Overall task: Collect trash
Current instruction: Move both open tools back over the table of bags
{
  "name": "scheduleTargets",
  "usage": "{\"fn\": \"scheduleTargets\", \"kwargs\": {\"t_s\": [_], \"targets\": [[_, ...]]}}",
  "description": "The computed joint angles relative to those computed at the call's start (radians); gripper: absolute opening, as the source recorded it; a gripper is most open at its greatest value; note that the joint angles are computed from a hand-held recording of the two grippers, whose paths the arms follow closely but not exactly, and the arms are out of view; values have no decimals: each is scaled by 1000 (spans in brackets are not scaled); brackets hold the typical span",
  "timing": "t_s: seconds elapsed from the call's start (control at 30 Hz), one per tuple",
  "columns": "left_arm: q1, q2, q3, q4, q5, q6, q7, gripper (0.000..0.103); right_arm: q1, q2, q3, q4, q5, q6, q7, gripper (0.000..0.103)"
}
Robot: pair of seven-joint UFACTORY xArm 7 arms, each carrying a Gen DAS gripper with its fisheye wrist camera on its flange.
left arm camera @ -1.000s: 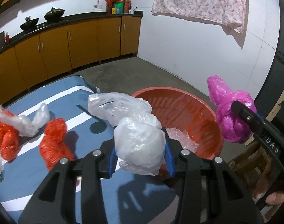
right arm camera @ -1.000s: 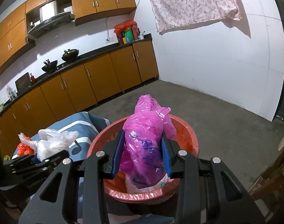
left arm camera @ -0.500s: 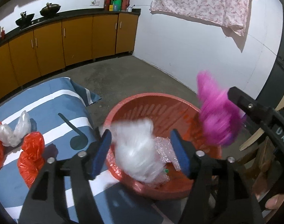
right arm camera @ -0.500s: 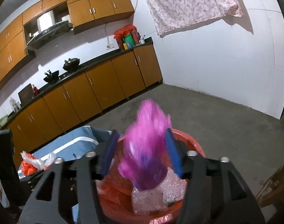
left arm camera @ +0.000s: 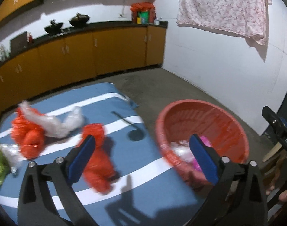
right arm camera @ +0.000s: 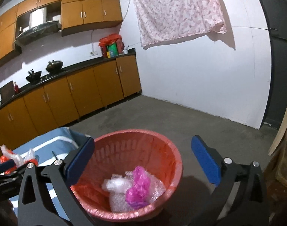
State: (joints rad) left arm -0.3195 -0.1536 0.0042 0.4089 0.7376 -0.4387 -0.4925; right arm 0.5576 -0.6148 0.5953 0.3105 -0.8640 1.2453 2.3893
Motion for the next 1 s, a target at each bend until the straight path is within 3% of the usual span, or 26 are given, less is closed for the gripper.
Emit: {"fn": "scheduleTargets", "kwargs": {"t_s": [0.13,0.3,0.53,0.67,0.83,1.0], "targets": [[78,-70,-14,-93,-124,-14,154,99,-16,45,-33,30,-44,-105,-29,101],[140,-113,94,-158,-145,-25,263,99,-58,154,-40,110,-168,-229,-40,101],[266,-76,250,-157,-92,-50,338,99,-60,351,-86,265,-357,-300,-30,101],[348,-30,319,-112,-10,-53,276,99,-43,468,-148,364,-477,-368,-10,101],[423,43,414,-20,208,-59,66,99,-7,641,-225,513,-546,-409,-53,101],[506,97,421,43,346,-90,-70,99,36,788,-300,641,-519,-427,-142,98]]}}
